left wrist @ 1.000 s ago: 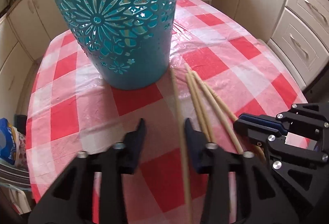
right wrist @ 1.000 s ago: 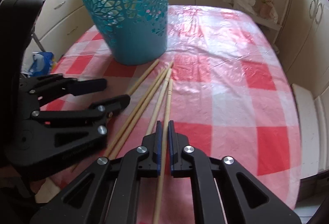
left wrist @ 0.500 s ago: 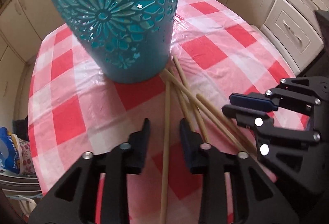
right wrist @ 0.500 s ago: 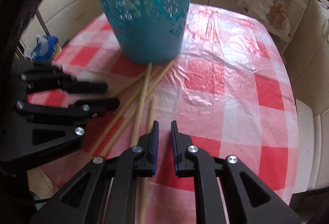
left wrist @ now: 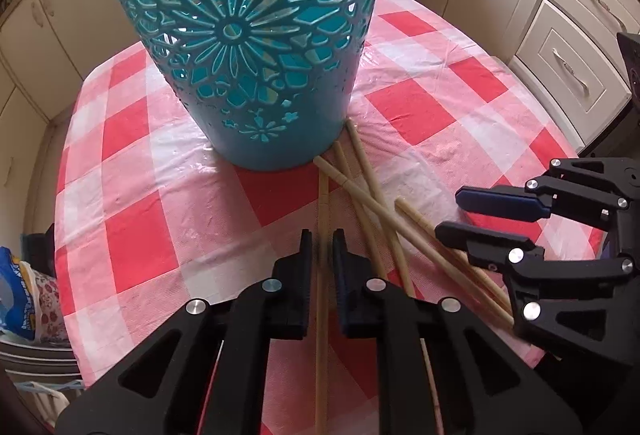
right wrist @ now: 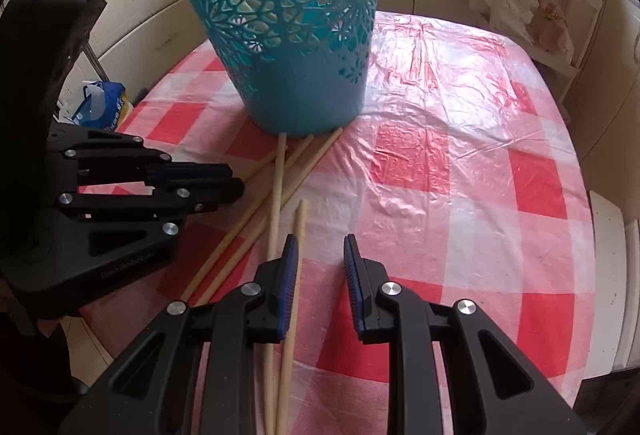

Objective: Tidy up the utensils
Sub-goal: 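Lift both held sticks up over the teal basket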

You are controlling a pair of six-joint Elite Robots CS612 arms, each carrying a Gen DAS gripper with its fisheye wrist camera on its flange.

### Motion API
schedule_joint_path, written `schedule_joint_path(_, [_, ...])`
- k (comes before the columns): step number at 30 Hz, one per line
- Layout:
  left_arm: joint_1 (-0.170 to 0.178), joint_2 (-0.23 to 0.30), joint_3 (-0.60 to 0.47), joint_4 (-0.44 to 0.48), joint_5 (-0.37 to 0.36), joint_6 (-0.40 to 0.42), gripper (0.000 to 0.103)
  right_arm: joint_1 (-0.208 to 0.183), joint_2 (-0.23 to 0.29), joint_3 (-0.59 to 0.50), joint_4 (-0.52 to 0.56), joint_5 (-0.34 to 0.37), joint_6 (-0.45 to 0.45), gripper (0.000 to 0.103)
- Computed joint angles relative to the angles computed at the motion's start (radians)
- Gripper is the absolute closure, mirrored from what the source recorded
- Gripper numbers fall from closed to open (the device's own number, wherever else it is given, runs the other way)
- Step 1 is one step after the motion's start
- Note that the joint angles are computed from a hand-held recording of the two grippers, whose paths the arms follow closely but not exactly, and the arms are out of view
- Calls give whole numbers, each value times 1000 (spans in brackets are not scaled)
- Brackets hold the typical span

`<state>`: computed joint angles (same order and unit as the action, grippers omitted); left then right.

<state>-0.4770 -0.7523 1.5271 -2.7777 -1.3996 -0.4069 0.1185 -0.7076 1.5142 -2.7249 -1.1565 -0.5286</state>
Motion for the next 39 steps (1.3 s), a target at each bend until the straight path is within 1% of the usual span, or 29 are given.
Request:
schedule_joint_path(2, [-1,1,-5,10,3,-3,93,7,-3,12,-23,-17,-22,79])
schedule_joint_path(5, [-1,5,-15,20,5,-1,92,15,0,15,-54,-43,-31,80])
schedule_joint_path(6, [0,6,-19,26,4,-3,91,20,0,19,-73,-58,-32,83])
schedule_joint_path(7, [1,8,-26,35,6,-3,89,24,0,22,-83,-67,-38,84])
schedule_joint_path(8, [3,12,-36,48,9,-6,85,26,-1,21,-71,-63,-49,93])
schedule_joint_path(9, [4,15,-44,55,7,-9,84,29,-2,21,-71,-69,-57,97])
schedule_joint_path(10, [5,17,-50,59,5,-7,84,32,-2,21,-73,-77,-68,97])
schedule_joint_path(11, [4,19,-55,70,7,3,85,31,-3,20,-60,-75,-73,97])
schedule_joint_path(12, [5,19,-57,73,-2,15,94,27,-5,17,-41,-64,-67,97])
schedule_joint_path(13, [5,18,-57,73,-14,28,98,23,-5,14,-26,-52,-56,97])
schedule_joint_path(15, [-2,14,-53,80,3,54,98,13,-2,5,-7,-34,-37,97])
schedule_joint_path(19, [1,8,-46,82,-16,58,98,15,-6,16,-29,-51,-59,97])
schedule_joint_path(21, [2,4,-48,101,-18,60,98,2,-6,17,-51,-15,4,97])
schedule_joint_path(22, [-1,0,-37,84,-9,63,98,-11,-7,19,-70,18,51,97])
schedule_joint_path(24, [-10,-18,1,26,28,70,98,-40,-13,33,-145,103,148,97])
schedule_joint_path(26, [-6,-45,62,-87,18,35,98,-67,-12,52,-265,187,264,97])
schedule_joint_path(27, [-6,-58,92,-140,25,20,98,-77,-9,61,-326,231,311,97])
schedule_joint_path(28, [-4,-67,121,-215,34,10,98,-86,-4,68,-394,266,366,97])
schedule_joint_path(30, [-7,-97,193,-418,45,-16,98,-95,6,83,-549,313,458,97])
schedule_joint_path(33, [-12,-121,261,-727,79,-17,98,-98,15,93,-709,338,553,97])
schedule_joint_path(34, [-14,-122,266,-799,101,-3,98,-98,18,96,-766,339,583,97])
schedule_joint_path(35, [-15,-120,257,-883,138,25,98,-92,21,91,-803,331,606,97])
schedule_joint_path(37, [-16,-99,216,-1002,204,51,98,-89,23,89,-871,310,639,97])
schedule_joint_path(38, [-12,-87,184,-1051,226,59,98,-86,24,95,-921,287,653,97])
schedule_joint_path(39, [-10,-76,152,-1079,256,72,98,-87,21,97,-949,268,656,97])
